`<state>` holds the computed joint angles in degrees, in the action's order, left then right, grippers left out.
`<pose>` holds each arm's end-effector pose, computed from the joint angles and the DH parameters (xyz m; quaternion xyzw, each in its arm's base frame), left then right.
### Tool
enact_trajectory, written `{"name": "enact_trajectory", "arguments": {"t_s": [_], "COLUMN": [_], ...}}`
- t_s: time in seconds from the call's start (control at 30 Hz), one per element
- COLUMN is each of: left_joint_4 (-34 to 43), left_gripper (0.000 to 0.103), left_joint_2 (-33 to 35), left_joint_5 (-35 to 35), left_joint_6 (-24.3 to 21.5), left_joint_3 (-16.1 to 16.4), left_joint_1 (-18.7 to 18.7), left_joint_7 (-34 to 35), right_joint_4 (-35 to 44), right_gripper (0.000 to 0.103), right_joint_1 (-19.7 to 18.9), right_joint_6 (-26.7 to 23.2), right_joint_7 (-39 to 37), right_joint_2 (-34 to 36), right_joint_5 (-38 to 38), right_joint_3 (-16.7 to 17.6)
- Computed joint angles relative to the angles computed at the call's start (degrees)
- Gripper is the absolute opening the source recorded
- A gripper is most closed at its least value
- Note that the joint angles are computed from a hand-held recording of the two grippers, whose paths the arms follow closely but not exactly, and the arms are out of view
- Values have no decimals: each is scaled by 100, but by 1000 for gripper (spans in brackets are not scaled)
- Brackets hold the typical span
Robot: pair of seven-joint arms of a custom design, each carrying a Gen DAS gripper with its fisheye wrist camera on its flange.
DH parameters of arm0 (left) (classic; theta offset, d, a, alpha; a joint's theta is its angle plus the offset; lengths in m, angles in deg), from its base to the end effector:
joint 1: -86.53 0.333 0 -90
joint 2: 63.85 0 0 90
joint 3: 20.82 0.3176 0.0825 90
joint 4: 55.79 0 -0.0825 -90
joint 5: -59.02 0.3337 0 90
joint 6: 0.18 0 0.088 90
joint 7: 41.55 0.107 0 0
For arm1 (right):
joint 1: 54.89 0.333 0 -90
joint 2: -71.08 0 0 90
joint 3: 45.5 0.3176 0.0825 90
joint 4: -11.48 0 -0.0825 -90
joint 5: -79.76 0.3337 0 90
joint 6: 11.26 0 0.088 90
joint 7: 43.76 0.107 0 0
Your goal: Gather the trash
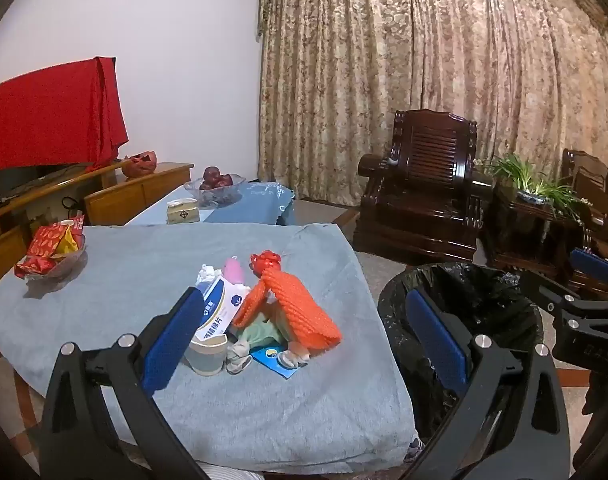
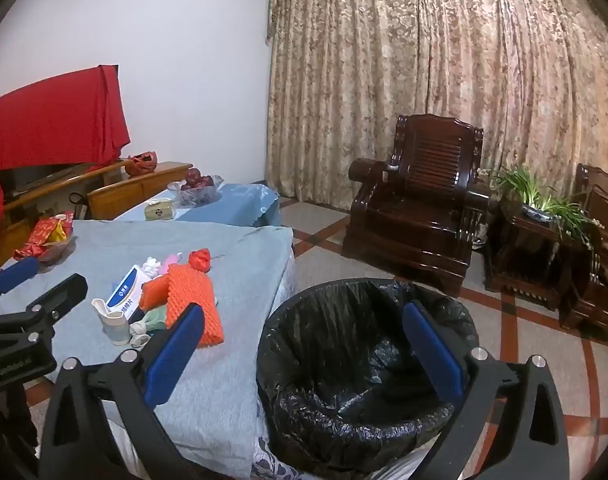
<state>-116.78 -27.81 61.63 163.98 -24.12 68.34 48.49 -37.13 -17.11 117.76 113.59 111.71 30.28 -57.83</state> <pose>0.6823 -0.2522 0.6222 -0.4679 0.6892 -0.4536 0.3167 0.6390 0.3634 0.5998 -0.4954 0.6750 -0.4389 0.3260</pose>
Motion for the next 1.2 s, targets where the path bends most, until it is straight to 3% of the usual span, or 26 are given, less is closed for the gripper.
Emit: {"name": "enact_trajectory", "arguments": {"t_s": [1.2], "left_joint_4": [215], "left_gripper": [98], "left_joint_2": [34], "left_joint_5": [-114], "left_joint_6": [-211], "left_joint_3": [-110], "left_joint_1": [143], "left_joint_7": [119], "right_joint_4": [296], "right_gripper": [97], "right_joint_1": [1], "right_joint_6": [-111], "right_joint_7": [-181], "right_joint_2": [181], "right_joint_5": [200], "right_joint_3": [-43]}}
